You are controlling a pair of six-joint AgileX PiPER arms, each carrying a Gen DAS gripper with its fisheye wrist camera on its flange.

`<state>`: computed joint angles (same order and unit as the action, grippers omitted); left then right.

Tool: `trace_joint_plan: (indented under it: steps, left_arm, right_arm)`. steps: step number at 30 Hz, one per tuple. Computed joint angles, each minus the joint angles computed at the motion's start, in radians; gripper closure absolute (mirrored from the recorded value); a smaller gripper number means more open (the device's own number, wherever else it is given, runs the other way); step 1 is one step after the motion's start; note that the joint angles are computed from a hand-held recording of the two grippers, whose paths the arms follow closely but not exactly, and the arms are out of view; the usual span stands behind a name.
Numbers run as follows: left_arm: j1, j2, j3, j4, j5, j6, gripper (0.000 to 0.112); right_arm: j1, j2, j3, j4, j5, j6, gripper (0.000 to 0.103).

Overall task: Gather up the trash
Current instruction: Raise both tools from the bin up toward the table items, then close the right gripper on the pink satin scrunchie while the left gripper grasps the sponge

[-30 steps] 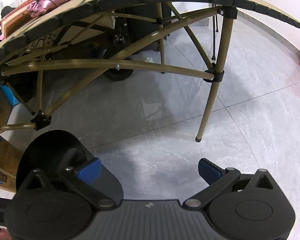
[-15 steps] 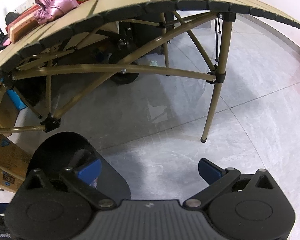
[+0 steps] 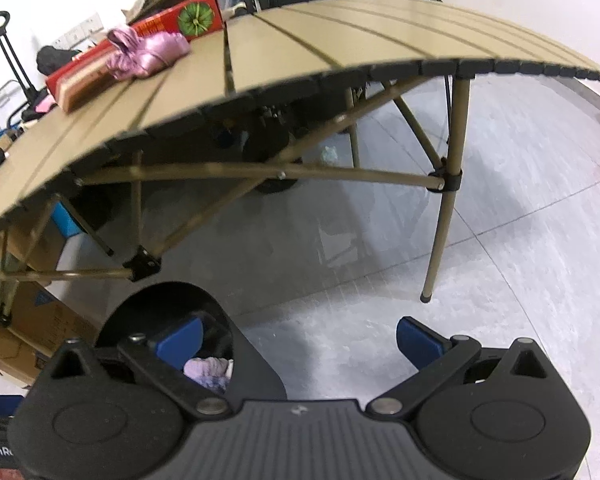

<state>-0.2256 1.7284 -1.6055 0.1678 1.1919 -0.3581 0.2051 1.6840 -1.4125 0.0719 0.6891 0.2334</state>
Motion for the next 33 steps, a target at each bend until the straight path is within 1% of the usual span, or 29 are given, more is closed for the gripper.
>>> trace_joint_plan:
  steps: [3, 9, 13, 17, 22, 25, 30, 33]
  left_arm:
    - [0.007, -0.027, 0.007, 0.005, -0.012, 0.006, 0.009]
    - [0.008, -0.105, 0.016, 0.062, -0.064, -0.017, 0.009]
    - [0.006, -0.135, -0.004, 0.104, -0.101, -0.031, 0.009]
    - [0.028, -0.133, -0.055, 0.093, -0.129, -0.015, 0.009]
    - [0.048, -0.108, -0.126, 0.099, -0.159, -0.010, 0.009]
    - [0.076, -0.061, -0.214, 0.063, -0.144, 0.002, 0.009]
    - [0.090, 0.024, -0.356, 0.093, -0.151, -0.017, 0.009]
    - [0.099, 0.078, -0.437, 0.106, -0.152, -0.024, 0.009]
  right_arm:
    - [-0.005, -0.025, 0.002, 0.021, -0.007, -0.025, 0.000]
    - [-0.001, -0.086, -0.001, 0.035, -0.032, -0.069, 0.000]
    - [0.009, -0.117, -0.024, 0.027, -0.049, -0.090, 0.000]
    - [0.017, -0.119, -0.074, 0.025, -0.064, -0.104, 0.000]
    - [0.022, -0.069, -0.180, 0.044, -0.065, -0.124, 0.000]
    - [0.028, -0.027, -0.250, 0.060, -0.068, -0.146, 0.000]
    - [0.030, 0.083, -0.405, 0.085, -0.048, -0.177, 0.000]
    - [0.022, 0.155, -0.495, 0.144, -0.043, -0.234, 0.000]
